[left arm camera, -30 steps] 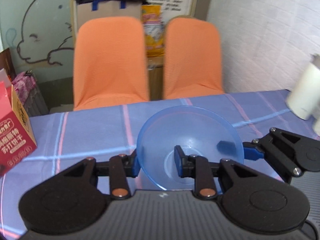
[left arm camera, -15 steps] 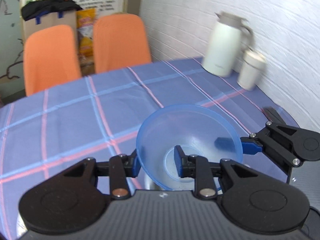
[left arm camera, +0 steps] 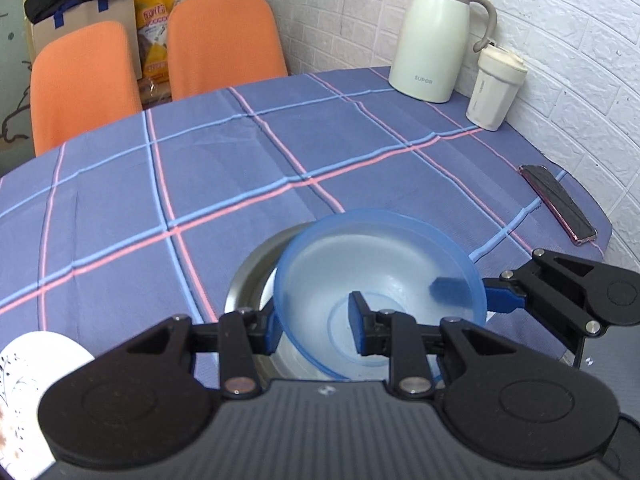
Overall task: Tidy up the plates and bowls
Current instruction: 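Lower the blue bowl into the white bowl and open the left tool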
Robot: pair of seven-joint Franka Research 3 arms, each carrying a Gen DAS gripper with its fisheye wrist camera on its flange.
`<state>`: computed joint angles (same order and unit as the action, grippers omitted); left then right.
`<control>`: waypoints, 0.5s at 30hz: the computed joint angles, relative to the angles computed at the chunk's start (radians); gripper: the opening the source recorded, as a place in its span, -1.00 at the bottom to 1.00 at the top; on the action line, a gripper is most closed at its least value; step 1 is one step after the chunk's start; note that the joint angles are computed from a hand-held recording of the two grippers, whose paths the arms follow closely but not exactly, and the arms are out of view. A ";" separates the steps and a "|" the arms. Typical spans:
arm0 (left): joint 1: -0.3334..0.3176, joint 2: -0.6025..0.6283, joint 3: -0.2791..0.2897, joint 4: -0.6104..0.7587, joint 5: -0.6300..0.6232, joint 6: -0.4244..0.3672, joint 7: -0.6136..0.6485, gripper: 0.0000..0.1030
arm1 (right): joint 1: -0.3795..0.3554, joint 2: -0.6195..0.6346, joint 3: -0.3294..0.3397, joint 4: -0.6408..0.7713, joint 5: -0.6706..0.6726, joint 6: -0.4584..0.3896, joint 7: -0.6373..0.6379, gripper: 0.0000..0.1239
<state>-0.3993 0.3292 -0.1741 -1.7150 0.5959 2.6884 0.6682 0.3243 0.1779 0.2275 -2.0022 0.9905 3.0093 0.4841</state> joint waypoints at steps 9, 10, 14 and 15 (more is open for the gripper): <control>0.022 -0.012 -0.007 -0.038 -0.029 0.067 0.018 0.54 | -0.002 -0.034 -0.009 -0.041 0.046 -0.029 -0.054 0.12; -0.005 -0.018 0.022 -0.039 0.026 0.060 -0.029 0.53 | 0.003 -0.044 -0.013 -0.051 0.044 -0.025 -0.054 0.12; -0.019 -0.035 0.041 -0.042 0.118 0.050 -0.108 0.61 | 0.038 -0.076 -0.048 -0.105 -0.102 0.020 0.074 0.13; -0.011 -0.042 0.038 -0.051 0.119 0.061 -0.117 0.67 | 0.039 -0.082 -0.050 -0.115 -0.115 0.026 0.090 0.13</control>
